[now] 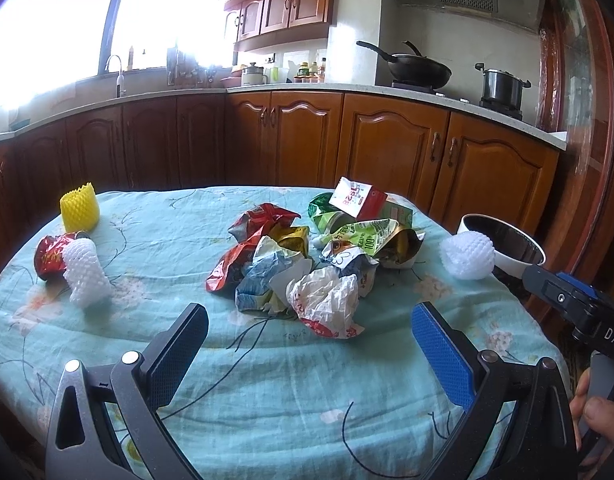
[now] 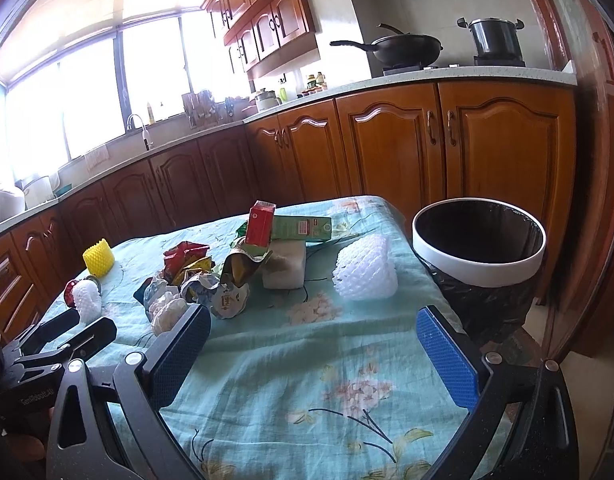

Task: Collect trash
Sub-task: 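Move the right gripper toward the white foam fruit net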

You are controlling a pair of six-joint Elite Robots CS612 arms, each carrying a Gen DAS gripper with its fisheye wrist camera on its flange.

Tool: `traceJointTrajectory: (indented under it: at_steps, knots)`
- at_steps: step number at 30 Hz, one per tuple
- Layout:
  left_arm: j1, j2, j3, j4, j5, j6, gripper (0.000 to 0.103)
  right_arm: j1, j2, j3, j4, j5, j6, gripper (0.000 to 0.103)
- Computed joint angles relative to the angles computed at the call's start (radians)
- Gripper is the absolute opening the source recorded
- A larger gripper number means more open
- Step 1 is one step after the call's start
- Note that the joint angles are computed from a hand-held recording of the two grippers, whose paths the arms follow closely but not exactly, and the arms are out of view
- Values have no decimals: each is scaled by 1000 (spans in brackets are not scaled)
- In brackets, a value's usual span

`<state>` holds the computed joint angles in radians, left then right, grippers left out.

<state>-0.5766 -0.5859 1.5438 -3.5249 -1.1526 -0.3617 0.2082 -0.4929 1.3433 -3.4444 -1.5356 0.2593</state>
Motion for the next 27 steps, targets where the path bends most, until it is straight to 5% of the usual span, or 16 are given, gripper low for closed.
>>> traceJointTrajectory:
  at_steps: [7,15,24,27]
  knots:
    - [8,6,-26,57,-5,-2,102,-6,7,-20,38,11,1,103]
    - [33,14,-90,203,-108,-98,102,-17,19,-54,103,22,-1,102]
    - [45,44,-176,312,-150,-99,94,-39,49,-136,238,43,-1,88]
    - [51,50,-196,346,-173,-80,82,-46,68,-175,283,51,-2,82]
